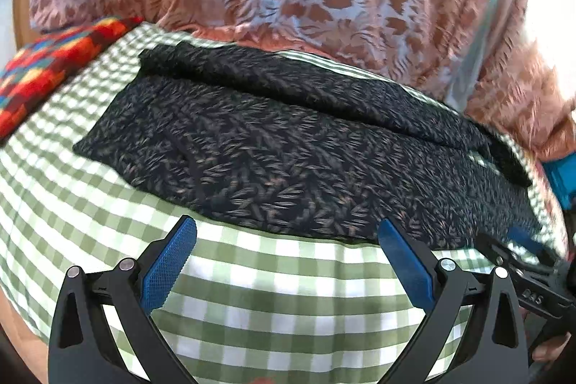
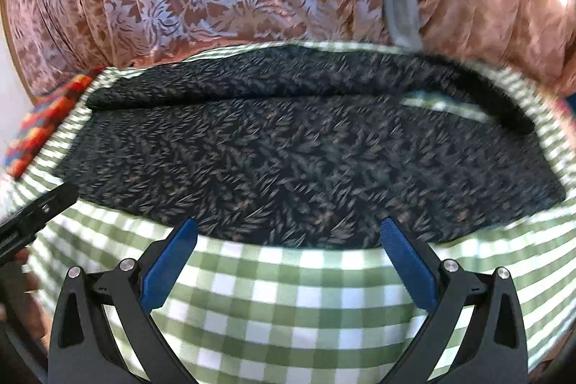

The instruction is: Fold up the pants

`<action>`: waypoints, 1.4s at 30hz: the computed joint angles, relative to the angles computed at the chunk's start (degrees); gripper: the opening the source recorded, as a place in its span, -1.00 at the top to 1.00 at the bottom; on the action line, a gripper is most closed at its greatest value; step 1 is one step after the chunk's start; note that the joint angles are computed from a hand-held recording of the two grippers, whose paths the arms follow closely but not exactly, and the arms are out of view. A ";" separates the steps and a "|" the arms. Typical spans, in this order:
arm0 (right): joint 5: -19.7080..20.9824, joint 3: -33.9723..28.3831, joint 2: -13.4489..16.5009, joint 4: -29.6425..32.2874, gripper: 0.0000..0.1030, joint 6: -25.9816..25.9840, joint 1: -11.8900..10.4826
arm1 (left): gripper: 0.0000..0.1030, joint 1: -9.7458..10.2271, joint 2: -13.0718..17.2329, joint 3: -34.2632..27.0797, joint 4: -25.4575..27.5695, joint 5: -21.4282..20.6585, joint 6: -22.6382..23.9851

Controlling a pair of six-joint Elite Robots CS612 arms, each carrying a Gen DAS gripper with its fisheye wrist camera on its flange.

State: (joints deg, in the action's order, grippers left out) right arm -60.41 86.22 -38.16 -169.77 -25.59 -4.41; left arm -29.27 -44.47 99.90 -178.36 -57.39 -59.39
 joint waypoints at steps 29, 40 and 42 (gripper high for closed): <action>21.46 -11.50 3.55 40.28 -0.96 1.91 -4.76 | -0.35 8.74 -1.90 7.25 -4.70 -12.41 -15.09; 23.82 -15.81 6.20 40.50 -0.48 9.31 -3.68 | 0.52 11.81 1.42 7.52 -16.84 -15.05 -22.19; 23.47 -16.89 6.86 41.64 -0.17 9.95 -3.44 | 0.74 12.27 1.92 7.28 -17.57 -15.51 -22.80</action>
